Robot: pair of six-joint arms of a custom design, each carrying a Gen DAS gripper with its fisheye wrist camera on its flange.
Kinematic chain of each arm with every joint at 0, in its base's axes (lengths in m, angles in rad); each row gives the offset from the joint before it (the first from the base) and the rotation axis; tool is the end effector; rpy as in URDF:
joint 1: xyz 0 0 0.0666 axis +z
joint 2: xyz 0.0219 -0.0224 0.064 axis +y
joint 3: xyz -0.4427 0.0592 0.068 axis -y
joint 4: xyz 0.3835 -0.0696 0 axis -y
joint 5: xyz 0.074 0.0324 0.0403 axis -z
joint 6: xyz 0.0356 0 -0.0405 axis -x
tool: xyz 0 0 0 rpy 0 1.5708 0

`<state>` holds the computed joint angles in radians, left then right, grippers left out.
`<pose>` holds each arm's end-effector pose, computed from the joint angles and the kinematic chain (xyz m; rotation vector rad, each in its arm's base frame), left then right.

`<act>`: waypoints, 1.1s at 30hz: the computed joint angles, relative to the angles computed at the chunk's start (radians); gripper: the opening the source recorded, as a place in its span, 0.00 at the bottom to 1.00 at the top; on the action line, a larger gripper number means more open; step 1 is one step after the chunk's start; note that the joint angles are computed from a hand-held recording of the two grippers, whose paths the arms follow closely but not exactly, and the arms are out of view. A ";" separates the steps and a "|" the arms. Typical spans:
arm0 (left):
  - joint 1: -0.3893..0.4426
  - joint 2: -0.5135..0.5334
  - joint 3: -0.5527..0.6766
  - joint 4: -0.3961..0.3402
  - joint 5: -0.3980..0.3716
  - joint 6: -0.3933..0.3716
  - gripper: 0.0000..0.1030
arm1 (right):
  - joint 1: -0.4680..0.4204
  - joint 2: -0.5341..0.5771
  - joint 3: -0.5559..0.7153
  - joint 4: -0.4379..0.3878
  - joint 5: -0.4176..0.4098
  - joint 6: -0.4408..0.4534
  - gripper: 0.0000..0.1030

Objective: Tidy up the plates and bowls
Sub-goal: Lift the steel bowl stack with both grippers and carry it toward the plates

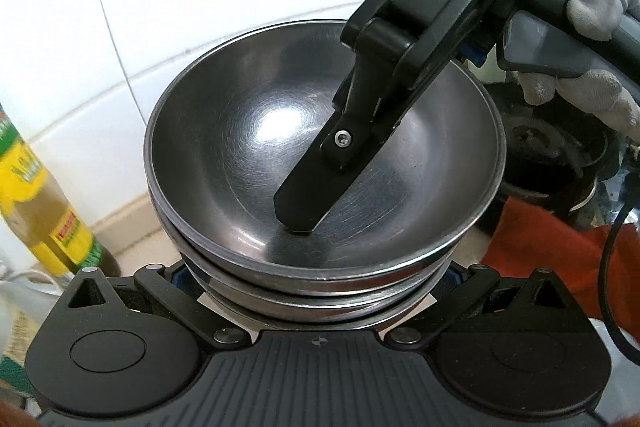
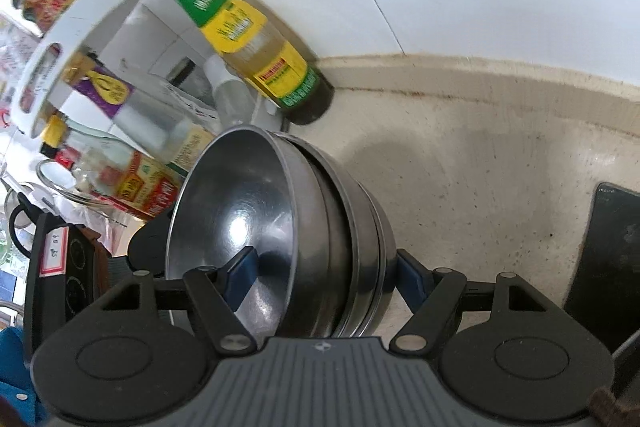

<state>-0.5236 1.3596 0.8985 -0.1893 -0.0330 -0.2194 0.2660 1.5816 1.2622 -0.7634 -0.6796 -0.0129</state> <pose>0.3694 -0.2124 0.3406 0.7903 2.0788 -0.1307 0.4827 0.1543 0.3622 -0.5518 2.5351 0.9942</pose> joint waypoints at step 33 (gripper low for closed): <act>-0.370 -0.286 -0.247 -0.188 -0.257 0.272 1.00 | 0.172 -0.433 -0.399 0.075 0.109 -0.203 0.66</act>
